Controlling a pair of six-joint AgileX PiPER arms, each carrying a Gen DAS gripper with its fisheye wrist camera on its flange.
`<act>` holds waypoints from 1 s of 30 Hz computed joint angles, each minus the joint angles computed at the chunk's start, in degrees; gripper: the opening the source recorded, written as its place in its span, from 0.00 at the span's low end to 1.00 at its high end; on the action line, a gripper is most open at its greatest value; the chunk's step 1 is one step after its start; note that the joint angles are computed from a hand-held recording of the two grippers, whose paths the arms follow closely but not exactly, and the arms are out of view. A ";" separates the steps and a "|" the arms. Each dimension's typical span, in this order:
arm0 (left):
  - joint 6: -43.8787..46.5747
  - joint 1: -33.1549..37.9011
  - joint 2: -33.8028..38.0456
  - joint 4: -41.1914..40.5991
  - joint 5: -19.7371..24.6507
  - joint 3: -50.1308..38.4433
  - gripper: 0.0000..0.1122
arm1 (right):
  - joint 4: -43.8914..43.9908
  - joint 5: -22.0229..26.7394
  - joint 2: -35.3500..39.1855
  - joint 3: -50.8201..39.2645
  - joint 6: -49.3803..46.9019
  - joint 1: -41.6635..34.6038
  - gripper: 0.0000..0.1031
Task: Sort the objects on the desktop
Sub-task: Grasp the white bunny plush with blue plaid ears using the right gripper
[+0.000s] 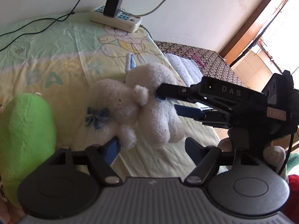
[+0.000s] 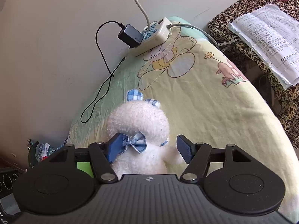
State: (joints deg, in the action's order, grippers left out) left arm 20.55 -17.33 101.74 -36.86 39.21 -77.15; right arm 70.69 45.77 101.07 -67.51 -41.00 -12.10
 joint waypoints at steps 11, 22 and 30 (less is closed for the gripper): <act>-0.05 -1.22 -1.00 -0.84 1.66 0.05 0.73 | -1.96 9.67 -1.95 1.73 1.17 -1.45 0.55; 3.18 -5.99 -7.52 -0.08 3.87 7.56 0.77 | -12.61 18.08 -11.63 11.34 2.57 -6.72 0.56; -0.41 -9.61 -6.98 6.19 0.85 7.62 0.76 | -16.57 13.68 -18.25 14.22 3.34 -7.75 0.71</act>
State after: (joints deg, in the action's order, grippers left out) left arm 20.14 -26.94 94.76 -30.66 40.06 -69.53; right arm 54.12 59.45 82.82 -53.28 -37.66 -19.85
